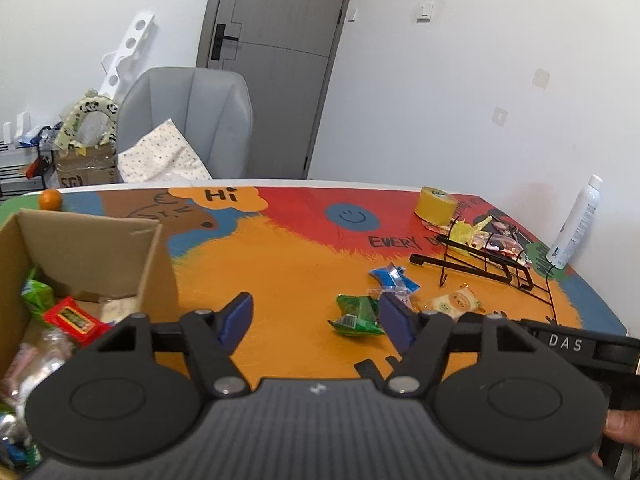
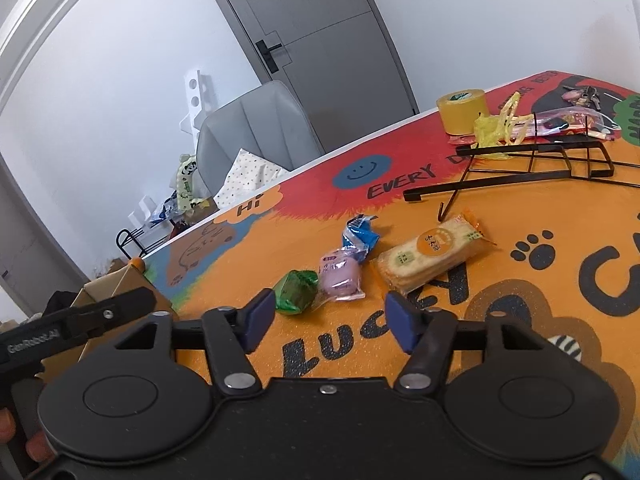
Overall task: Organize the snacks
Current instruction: 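Move both tools back toward the remaining snacks on the mat, then grasp the green-wrapped candy with the left tool while the right grasps the purple candy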
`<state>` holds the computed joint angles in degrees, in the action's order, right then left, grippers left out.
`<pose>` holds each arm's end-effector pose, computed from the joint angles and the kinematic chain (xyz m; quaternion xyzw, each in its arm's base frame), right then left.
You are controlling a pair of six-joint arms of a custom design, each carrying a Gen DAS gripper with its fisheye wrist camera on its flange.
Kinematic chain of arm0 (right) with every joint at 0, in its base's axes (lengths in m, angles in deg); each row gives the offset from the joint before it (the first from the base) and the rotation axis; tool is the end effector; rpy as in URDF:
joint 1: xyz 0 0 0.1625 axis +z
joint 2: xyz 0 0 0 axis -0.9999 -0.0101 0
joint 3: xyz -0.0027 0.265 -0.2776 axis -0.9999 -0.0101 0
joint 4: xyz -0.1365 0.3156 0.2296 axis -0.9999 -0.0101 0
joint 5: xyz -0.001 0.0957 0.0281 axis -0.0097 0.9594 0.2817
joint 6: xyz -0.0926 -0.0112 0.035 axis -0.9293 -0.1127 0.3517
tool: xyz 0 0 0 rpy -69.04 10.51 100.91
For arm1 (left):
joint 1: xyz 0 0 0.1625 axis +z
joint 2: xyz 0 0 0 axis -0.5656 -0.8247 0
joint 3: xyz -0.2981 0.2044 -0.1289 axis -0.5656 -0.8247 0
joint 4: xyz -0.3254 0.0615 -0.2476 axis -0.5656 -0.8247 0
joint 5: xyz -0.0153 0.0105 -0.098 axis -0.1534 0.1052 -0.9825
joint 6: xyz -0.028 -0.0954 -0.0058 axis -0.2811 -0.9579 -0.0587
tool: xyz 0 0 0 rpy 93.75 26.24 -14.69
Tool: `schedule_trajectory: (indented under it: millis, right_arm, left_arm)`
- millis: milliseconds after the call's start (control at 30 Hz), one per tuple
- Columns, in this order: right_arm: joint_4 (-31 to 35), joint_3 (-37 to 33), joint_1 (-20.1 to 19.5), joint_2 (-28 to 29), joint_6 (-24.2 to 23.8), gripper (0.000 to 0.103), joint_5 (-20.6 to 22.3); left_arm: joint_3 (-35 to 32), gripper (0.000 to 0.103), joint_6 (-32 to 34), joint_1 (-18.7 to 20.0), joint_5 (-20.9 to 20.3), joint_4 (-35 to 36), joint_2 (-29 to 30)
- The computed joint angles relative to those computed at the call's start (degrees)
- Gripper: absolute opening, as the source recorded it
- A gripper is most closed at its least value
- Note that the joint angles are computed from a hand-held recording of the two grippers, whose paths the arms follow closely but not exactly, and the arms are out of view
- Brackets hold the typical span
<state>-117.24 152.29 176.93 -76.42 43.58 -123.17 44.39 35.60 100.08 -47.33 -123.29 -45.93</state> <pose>0.0797 -0.7720 0.1359 0.0664 -0.8701 0.4573 0.1717 -0.1664 -0.7900 0.1008 0.2611 0.8666 -0.3863 0.1777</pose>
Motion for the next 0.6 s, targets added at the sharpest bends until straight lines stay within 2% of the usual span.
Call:
schedule_trajectory:
  millis: [67,167,267,600]
  right_arm:
    - [0.76,-1.67,-0.1,0.88,0.09,0.057,-0.11]
    - [2.35,-4.05,-0.28,2.06,0.7,0.049,0.12]
    - [3.55,-6.04,-0.4,3.1,1.12,0.048,0.17]
    - [5.25,-9.24,-0.83,4.87,0.79,0.043,-0.25]
  left_arm:
    - [-1.65,0.066,0.18,0.15,-0.26,1.02,1.24]
    - [-5.06,0.061,-0.27,0.52,-0.92,3.44,3.49]
    - [-8.59,0.057,-0.37,0.8,-1.13,5.87,5.76]
    - [-19.89,0.056,-1.29,1.68,-1.84,13.9,12.53]
